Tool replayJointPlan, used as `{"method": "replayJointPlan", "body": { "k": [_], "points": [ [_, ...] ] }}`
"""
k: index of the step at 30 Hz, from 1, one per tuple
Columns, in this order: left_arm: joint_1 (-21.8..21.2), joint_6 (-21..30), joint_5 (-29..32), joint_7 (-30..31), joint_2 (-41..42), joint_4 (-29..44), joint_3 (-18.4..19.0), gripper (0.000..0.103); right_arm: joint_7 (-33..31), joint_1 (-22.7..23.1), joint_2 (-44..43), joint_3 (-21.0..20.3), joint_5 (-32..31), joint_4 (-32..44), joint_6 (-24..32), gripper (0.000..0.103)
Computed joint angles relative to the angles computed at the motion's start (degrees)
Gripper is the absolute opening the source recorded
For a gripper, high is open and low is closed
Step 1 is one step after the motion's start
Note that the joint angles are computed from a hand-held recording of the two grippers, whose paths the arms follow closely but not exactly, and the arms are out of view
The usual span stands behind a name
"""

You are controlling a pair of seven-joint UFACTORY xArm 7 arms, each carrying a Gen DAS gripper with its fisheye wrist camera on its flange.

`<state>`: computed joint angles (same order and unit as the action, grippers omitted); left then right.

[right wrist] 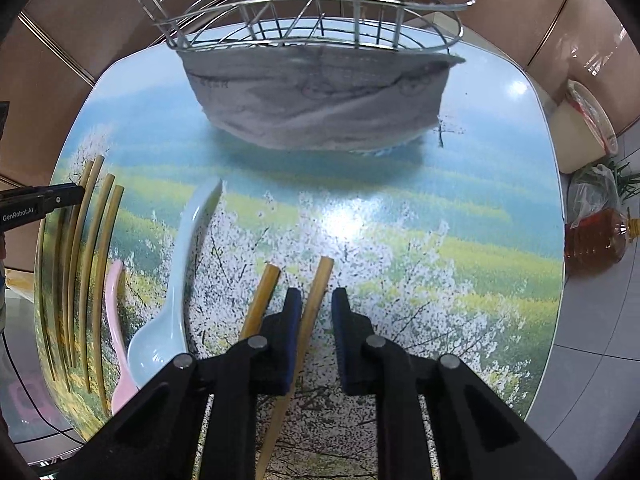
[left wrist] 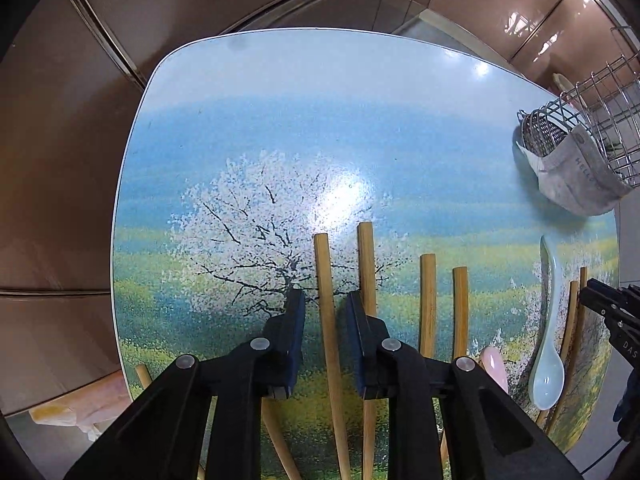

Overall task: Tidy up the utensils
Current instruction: 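Close the left tool on a chopstick while the right tool closes on another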

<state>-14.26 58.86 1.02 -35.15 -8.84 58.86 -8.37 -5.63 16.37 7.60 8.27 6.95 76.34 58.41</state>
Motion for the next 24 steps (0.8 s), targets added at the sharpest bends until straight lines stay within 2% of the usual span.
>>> {"method": "replayJointPlan", "body": {
  "k": [7, 16, 24],
  "points": [
    [0.02, -0.45, 0.68, -1.55, -0.96, -1.19, -0.17, 0.007, -0.21, -0.06, 0.63, -0.16, -1.04, 0.87, 0.57, 0.015],
    [-0.32, 0.2, 2.93, -2.12, -2.08, -2.06, -1.13, 0.008, 3.16, 2.03, 0.22, 0.48, -5.56, 0.42, 0.07, 0.015],
    [-0.94, -0.04, 3.78, -3.98, -2.46, -2.2, -1.59, 0.007, 4.56, 2.57, -1.34, 0.75, -5.51, -1.79, -1.32, 0.01]
  ]
}}
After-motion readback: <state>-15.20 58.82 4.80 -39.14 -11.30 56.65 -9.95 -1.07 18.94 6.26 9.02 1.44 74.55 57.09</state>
